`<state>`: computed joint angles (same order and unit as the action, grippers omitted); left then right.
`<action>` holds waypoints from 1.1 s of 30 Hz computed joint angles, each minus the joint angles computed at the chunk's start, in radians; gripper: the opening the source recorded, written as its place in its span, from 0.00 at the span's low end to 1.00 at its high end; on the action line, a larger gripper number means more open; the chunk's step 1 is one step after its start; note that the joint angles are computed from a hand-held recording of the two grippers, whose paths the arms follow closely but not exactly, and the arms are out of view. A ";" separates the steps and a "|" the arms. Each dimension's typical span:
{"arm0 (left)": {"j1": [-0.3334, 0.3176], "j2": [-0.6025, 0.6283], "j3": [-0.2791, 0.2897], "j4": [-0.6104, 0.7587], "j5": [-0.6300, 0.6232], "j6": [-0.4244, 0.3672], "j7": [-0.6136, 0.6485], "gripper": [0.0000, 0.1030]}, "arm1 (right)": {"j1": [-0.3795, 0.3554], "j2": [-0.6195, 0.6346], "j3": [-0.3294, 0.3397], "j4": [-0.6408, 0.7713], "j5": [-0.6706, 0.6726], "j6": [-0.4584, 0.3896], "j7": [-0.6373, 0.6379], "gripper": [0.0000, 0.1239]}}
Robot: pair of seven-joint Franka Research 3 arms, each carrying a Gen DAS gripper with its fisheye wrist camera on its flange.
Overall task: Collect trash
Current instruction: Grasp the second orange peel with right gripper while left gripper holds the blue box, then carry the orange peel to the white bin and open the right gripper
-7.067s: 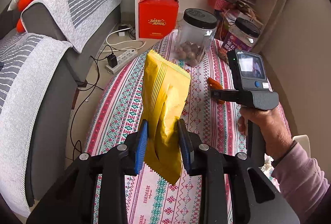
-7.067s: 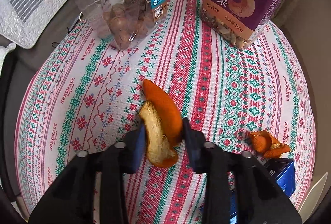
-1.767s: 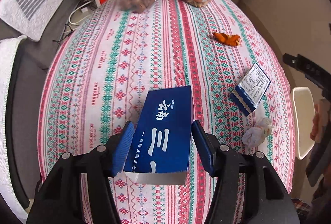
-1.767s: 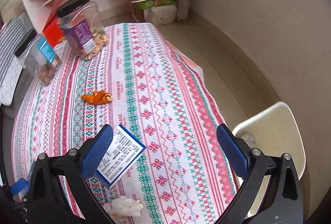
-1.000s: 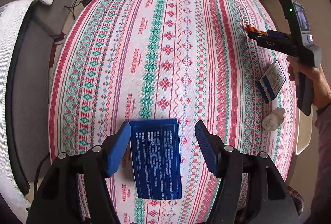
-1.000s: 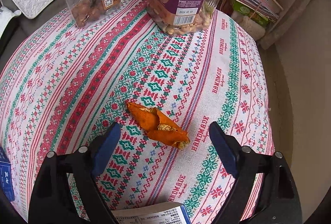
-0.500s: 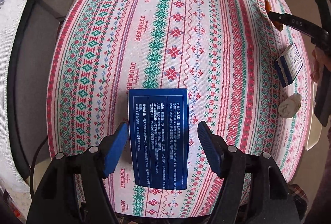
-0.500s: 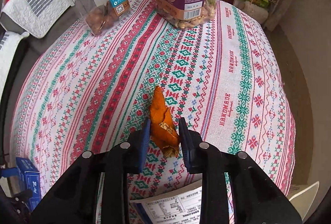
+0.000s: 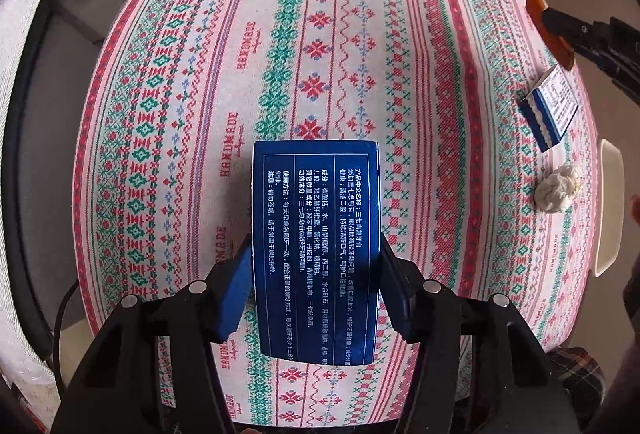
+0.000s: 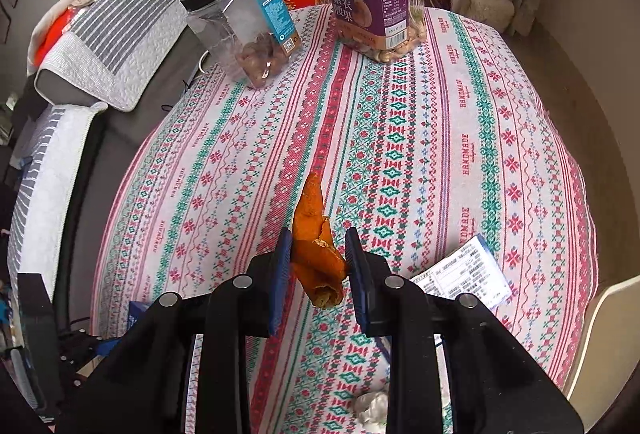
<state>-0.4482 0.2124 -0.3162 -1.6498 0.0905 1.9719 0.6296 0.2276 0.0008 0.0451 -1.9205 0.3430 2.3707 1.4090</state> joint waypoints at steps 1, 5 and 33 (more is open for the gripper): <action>0.000 -0.011 0.003 -0.011 0.012 0.036 -0.009 0.55 | 0.001 -0.015 0.001 -0.015 0.003 0.006 0.005 0.21; 0.009 -0.072 0.018 -0.085 0.064 0.204 -0.078 0.55 | 0.009 -0.083 0.006 -0.091 0.027 0.046 0.015 0.21; -0.148 0.082 0.052 0.183 0.605 0.114 -0.344 0.55 | -0.029 -0.243 0.020 -0.298 -0.194 0.315 0.106 0.21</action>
<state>-0.5958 0.2948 -0.2645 -1.4663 0.6953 2.0862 0.2854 0.1984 -0.2426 0.0648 -2.2189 0.1489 2.6862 1.5149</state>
